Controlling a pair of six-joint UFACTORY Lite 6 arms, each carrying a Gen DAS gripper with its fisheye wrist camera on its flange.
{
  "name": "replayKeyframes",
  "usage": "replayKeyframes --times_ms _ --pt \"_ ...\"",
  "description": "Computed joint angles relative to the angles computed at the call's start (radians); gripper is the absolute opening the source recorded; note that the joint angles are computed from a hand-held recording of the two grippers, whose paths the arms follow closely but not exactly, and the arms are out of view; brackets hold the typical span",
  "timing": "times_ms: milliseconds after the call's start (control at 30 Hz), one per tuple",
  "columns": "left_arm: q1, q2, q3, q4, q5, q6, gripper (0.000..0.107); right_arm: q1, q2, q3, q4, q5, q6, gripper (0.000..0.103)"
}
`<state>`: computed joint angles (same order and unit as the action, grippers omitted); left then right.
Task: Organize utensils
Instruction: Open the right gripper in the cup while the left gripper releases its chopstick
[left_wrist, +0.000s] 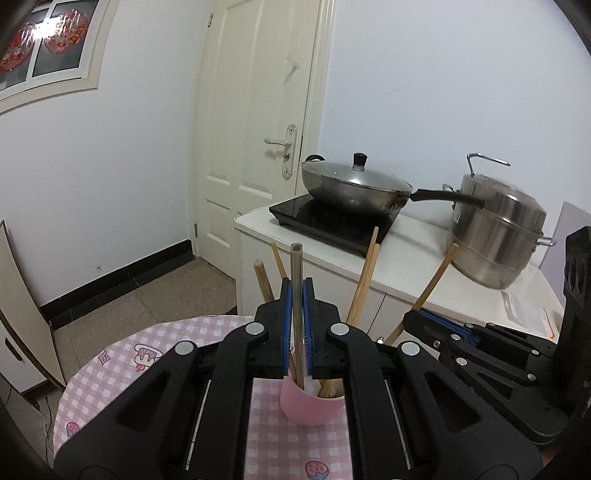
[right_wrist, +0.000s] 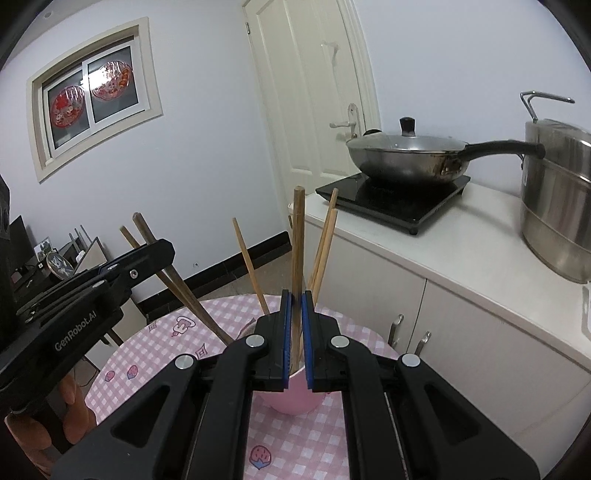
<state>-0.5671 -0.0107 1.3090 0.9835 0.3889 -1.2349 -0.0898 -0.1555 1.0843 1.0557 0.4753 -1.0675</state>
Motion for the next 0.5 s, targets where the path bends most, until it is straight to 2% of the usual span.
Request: replayKeyframes --times_ms 167,500 --pt "0.021 -0.002 0.004 -0.098 -0.013 0.092 0.006 -0.002 -0.003 0.005 -0.012 0.011 0.02 0.004" --pt "0.023 0.003 0.022 -0.155 -0.003 0.155 0.006 -0.009 -0.004 0.009 -0.024 0.027 0.042 0.005"
